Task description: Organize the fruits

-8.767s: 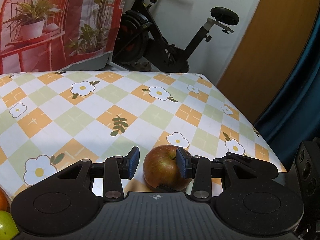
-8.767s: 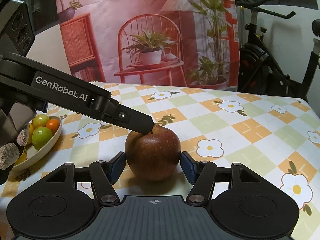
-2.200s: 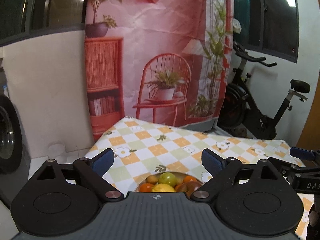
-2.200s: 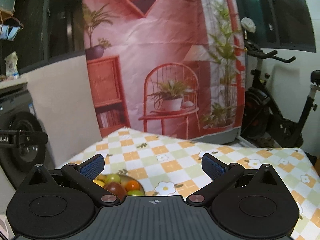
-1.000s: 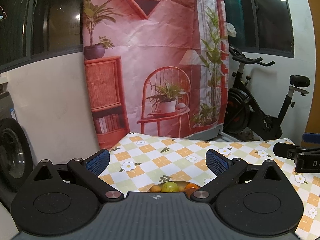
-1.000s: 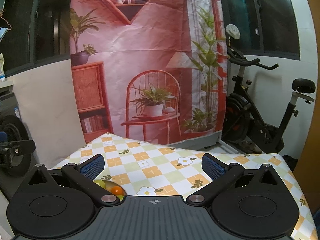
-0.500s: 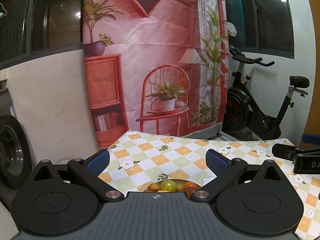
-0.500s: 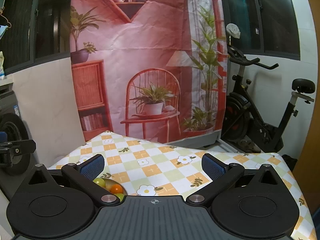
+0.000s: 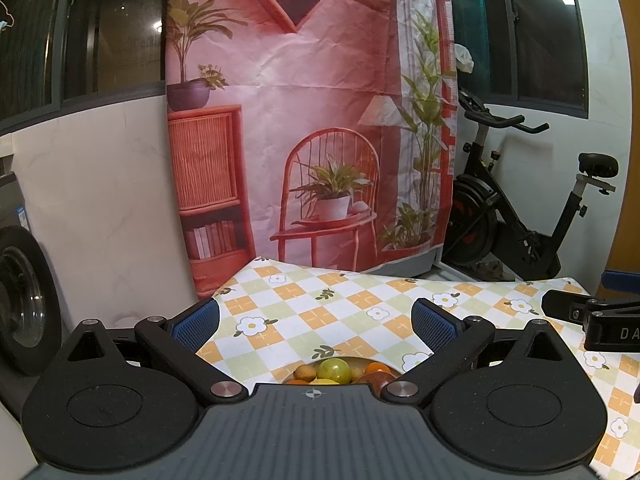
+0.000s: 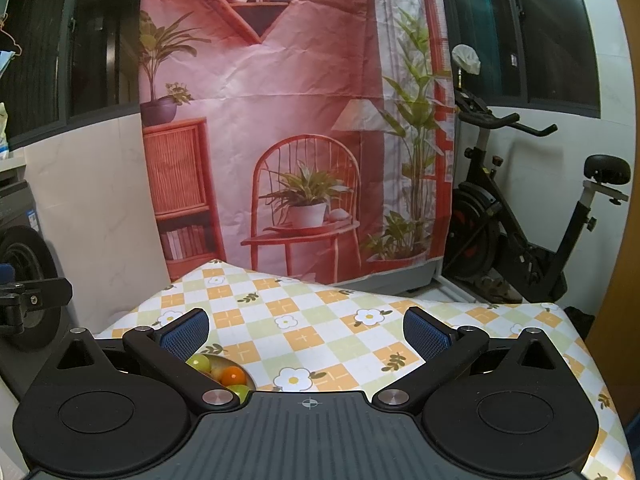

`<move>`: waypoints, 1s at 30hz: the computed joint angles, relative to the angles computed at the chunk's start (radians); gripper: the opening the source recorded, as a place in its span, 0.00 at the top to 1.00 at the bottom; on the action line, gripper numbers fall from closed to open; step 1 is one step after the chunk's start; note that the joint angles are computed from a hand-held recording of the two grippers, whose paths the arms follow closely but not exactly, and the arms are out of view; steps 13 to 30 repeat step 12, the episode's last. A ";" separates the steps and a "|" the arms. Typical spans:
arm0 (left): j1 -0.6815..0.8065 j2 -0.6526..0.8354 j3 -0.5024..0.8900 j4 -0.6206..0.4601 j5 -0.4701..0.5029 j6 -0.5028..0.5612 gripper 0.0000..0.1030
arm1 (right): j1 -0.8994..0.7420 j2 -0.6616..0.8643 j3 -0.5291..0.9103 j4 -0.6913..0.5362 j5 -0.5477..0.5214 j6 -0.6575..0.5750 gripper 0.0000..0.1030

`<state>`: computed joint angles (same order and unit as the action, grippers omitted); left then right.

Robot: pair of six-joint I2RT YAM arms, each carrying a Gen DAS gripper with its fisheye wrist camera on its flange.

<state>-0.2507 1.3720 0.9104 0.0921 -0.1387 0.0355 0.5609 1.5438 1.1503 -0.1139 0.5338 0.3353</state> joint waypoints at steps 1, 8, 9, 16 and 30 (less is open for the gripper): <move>-0.001 0.000 -0.001 0.000 -0.001 -0.001 0.00 | 0.001 0.000 0.000 0.000 0.001 0.000 0.00; -0.004 0.002 0.001 -0.001 -0.005 -0.006 0.00 | 0.000 0.001 0.003 -0.003 -0.001 0.001 0.00; -0.005 0.002 0.000 0.000 -0.005 -0.008 0.00 | 0.000 0.001 0.003 -0.003 -0.001 0.001 0.00; -0.004 0.009 0.004 -0.002 -0.007 -0.014 0.00 | 0.000 0.003 0.000 0.002 -0.001 0.002 0.00; -0.004 0.009 0.004 -0.002 -0.007 -0.014 0.00 | 0.000 0.003 0.000 0.002 -0.001 0.002 0.00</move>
